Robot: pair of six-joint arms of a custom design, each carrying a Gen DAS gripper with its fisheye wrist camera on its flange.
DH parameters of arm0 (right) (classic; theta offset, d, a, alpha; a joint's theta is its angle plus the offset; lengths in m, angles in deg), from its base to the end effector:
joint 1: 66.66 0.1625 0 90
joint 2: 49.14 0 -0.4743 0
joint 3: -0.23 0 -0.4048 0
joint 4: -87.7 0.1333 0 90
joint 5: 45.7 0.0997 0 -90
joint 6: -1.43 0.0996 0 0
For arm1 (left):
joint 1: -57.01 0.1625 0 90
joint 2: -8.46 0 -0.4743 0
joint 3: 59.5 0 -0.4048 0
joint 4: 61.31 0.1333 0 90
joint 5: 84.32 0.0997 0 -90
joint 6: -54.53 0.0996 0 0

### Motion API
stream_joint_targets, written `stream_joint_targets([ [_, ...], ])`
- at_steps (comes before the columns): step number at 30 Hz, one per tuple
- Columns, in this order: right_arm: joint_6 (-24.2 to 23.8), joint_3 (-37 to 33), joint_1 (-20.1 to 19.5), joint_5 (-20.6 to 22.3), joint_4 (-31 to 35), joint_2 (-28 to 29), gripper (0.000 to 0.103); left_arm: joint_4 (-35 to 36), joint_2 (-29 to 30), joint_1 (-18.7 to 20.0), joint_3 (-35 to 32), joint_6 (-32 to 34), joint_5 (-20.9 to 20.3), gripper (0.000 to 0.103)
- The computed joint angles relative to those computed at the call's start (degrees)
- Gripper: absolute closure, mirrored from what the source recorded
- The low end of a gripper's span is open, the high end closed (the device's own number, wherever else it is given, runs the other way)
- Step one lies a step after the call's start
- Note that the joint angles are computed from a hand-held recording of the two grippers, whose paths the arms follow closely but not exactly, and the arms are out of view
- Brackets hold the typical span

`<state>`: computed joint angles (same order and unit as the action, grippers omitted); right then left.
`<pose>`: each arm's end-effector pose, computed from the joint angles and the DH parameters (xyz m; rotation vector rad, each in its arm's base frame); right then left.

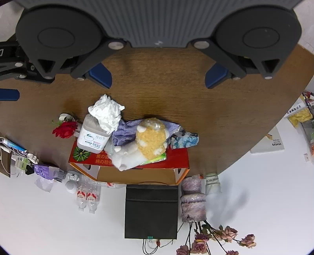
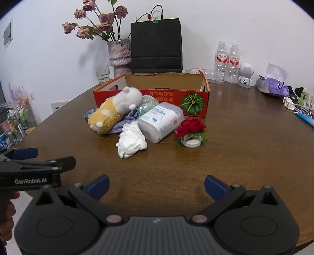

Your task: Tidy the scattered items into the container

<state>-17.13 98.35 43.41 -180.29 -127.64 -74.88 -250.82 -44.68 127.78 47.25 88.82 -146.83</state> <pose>0.2882 -0.6042 0.0195 0.2983 -2.1861 1.0885 -0.0473 -0.6799 0.2262 0.8639 2.2688 -0.9363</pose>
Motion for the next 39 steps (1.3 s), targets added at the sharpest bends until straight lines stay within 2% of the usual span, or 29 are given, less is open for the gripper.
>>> stream_joint_targets([
  [8, -3.4, -3.8, 0.8, -1.9, 1.1, 0.0, 0.0, 3.1, 0.6, -0.7, -3.6, -0.9, 0.1, 0.0],
  [19, -3.4, -5.9, 0.5, -1.1, 4.8, 0.1, 0.0, 6.9, 0.9, -0.6, -6.5, -3.3, -0.4, 0.0],
  [39, -2.8, -6.2, 0.2, -0.9, 5.6, 0.2, 0.0, 7.5, 1.3, -0.5, -6.6, -3.3, 0.0, 0.0],
])
